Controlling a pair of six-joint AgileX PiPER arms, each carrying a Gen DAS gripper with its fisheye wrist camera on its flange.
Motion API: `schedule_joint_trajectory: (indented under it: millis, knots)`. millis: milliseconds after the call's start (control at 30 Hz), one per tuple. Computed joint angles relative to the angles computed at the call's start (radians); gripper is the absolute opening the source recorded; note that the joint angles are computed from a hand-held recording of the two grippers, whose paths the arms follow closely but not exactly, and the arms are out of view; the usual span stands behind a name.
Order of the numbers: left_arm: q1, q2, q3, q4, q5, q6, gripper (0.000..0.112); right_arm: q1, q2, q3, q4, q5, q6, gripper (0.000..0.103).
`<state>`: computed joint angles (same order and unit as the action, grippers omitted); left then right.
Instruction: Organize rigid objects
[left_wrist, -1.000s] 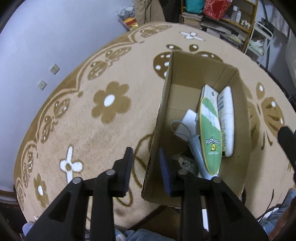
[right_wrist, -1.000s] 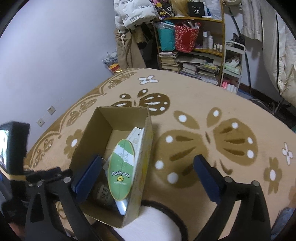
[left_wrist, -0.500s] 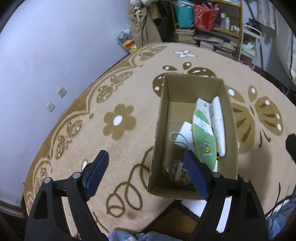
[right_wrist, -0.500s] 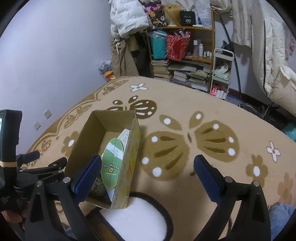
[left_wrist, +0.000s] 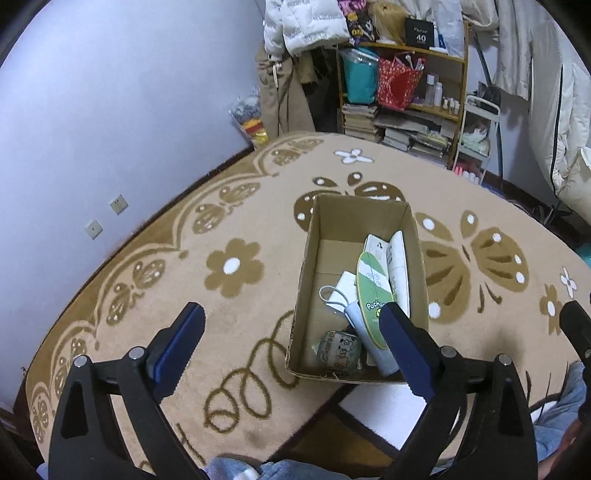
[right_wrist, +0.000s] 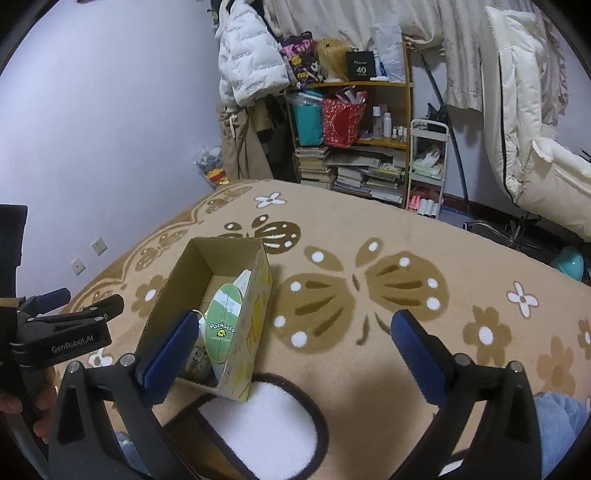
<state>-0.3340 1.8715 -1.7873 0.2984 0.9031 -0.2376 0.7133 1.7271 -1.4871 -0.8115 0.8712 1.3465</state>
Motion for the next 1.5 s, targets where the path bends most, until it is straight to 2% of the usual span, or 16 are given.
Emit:
schedule_joint_trajectory:
  millis: [233,400,533,833,1100,1500]
  knots:
    - [-0.031,-0.147,0.204,0.047,-0.161,-0.063,0.095,0.071,-0.075,0.099,-0.149,0.021,0.158,0.103]
    - [-0.076,-0.266,0.364,0.205,-0.288,-0.199,0.095,0.132,-0.121,0.172,-0.269,0.053,0.284,0.103]
    - [-0.097,-0.293,0.394,0.221,-0.268,-0.199,0.095,0.166,-0.144,0.222,-0.341,0.079,0.387,0.103]
    - [-0.139,-0.338,0.489,0.302,-0.335,-0.267,0.095,0.213,-0.157,0.306,-0.401,0.123,0.519,0.103]
    - [-0.173,-0.340,0.512,0.393,-0.343,-0.342,0.095,0.196,-0.147,0.326,-0.395,0.118,0.539,0.103]
    - [-0.172,-0.302,0.485,0.380,-0.328,-0.321,0.095,0.167,-0.143,0.337,-0.383,0.095,0.546,0.103]
